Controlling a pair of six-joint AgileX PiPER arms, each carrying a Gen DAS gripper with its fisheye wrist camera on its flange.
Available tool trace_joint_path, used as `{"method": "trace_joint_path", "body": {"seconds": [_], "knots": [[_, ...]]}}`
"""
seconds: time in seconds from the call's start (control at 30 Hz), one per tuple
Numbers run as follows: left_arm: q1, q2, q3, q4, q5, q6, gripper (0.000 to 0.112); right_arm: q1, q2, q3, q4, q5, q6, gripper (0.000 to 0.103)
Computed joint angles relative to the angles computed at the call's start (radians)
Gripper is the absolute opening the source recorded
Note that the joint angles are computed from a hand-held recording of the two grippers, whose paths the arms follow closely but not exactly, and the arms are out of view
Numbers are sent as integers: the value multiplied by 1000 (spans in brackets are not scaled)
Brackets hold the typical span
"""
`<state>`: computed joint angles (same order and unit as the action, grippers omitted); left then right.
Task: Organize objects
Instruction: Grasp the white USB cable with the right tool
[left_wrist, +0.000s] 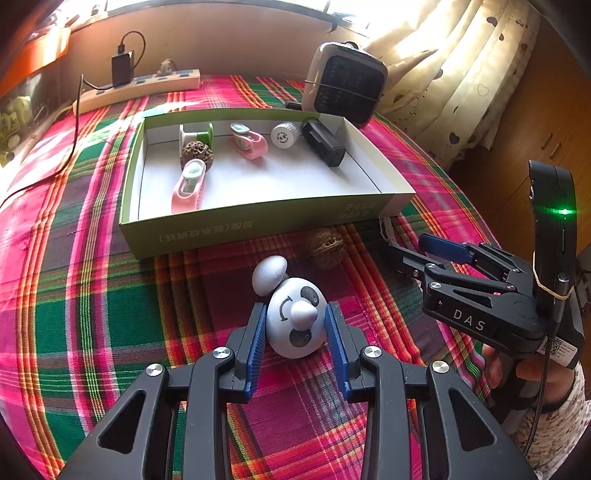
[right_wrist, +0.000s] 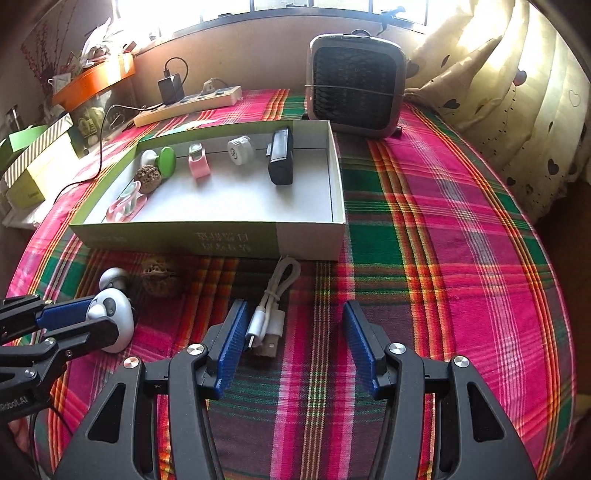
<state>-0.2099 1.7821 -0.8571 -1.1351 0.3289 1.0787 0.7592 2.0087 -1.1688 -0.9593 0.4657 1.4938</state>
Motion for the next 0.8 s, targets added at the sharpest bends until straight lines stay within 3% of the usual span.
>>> {"method": "trace_joint_path", "body": {"seconds": [0.4,0.53,0.8], "knots": [[-14,-10,2,36,-20,-35,27,11,0,11,-48,8,43,53],[-16,-15,1,37,-23,-30,24,13,-5,20,-71,6,60,36],[-16,-26,11,-8,-20,12,24,11,-9,30,-91,-4,75,22]]}}
